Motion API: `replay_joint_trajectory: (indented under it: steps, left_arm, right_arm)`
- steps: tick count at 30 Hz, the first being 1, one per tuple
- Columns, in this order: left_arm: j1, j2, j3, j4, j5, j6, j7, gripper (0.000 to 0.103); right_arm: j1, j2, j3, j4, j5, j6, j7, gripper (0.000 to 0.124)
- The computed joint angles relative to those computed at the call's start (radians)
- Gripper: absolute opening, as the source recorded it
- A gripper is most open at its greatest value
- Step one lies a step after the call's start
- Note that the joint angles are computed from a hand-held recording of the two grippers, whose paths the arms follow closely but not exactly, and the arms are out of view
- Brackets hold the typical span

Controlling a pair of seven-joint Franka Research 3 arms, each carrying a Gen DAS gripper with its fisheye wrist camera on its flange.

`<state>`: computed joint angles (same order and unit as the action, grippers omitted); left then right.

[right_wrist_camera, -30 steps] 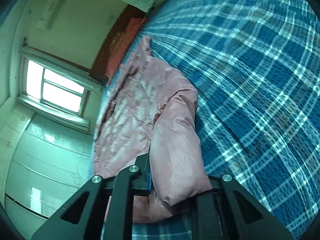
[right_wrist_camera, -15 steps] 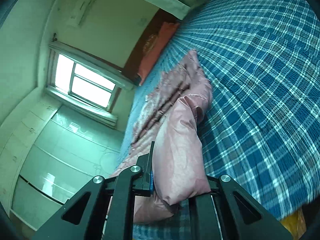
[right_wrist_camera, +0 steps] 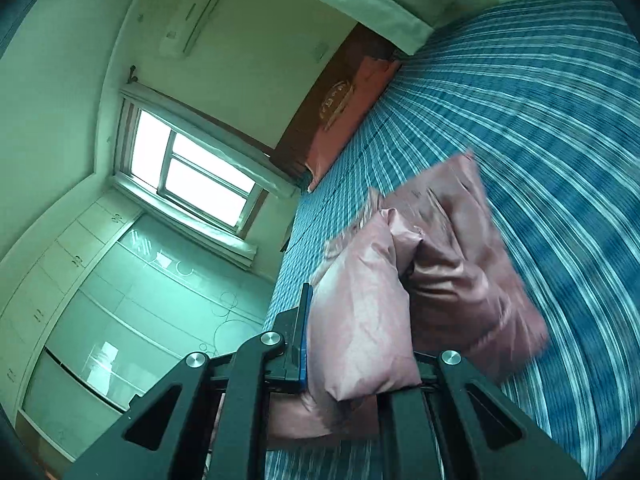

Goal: Fold large clothes

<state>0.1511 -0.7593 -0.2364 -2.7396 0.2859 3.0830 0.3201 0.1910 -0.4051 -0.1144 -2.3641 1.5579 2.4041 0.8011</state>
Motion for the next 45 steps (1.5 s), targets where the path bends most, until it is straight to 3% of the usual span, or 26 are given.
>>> replay_joint_trajectory:
  steps: [5,9,12,15,20,25,29,32,33,34,36,37,40,45]
  left_arm:
    - [0.168,0.307,-0.072,0.228,0.073,0.025,0.01,0.008]
    - [0.332,0.525,-0.182,0.423,0.224,-0.011,-0.075,0.008]
    - [0.373,0.675,-0.215,0.562,0.375,-0.072,-0.149,0.008]
    - [0.341,0.811,-0.193,0.682,0.47,-0.148,-0.177,0.008]
    - [0.258,0.96,-0.121,0.809,0.513,-0.223,-0.168,0.008]
    - [0.178,1.029,-0.052,0.878,0.523,-0.287,-0.132,0.008]
    - [0.148,1.029,-0.012,0.875,0.471,-0.265,-0.102,0.012]
    - [0.153,1.0,-0.006,0.846,0.387,-0.222,-0.024,0.022]
    - [0.156,0.986,-0.005,0.831,0.354,-0.202,0.004,0.032]
    - [0.164,0.961,-0.005,0.802,0.318,-0.166,0.026,0.052]
    - [0.122,0.921,0.054,0.776,0.371,-0.144,-0.052,0.073]
    - [0.094,0.895,0.091,0.759,0.429,-0.132,-0.118,0.074]
    - [0.065,0.83,0.126,0.698,0.41,-0.112,-0.105,0.074]
    - [-0.004,0.847,0.135,0.704,0.288,-0.178,0.137,0.062]
  right_arm:
    - [0.006,0.232,0.039,0.219,-0.005,0.066,0.04,0.01]
    - [-0.014,0.415,0.078,0.39,-0.033,0.12,0.094,0.01]
    - [-0.039,0.555,0.112,0.518,-0.113,0.136,0.184,0.01]
    - [-0.059,0.674,0.142,0.626,-0.207,0.147,0.268,0.01]
    - [-0.079,0.786,0.184,0.727,-0.34,0.176,0.353,0.011]
    - [-0.1,0.832,0.233,0.768,-0.421,0.216,0.39,0.012]
    - [-0.11,0.83,0.253,0.779,-0.479,0.22,0.419,0.019]
    - [-0.121,0.805,0.262,0.766,-0.495,0.225,0.407,0.035]
    - [-0.126,0.792,0.267,0.756,-0.484,0.236,0.391,0.046]
    - [-0.129,0.776,0.27,0.743,-0.469,0.249,0.375,0.058]
    - [-0.125,0.735,0.269,0.705,-0.449,0.289,0.347,0.067]
    - [-0.123,0.719,0.268,0.691,-0.441,0.294,0.328,0.067]
    - [-0.094,0.678,0.248,0.647,-0.491,0.305,0.329,0.067]
    - [-0.007,0.703,0.219,0.668,-0.754,0.287,0.414,0.058]
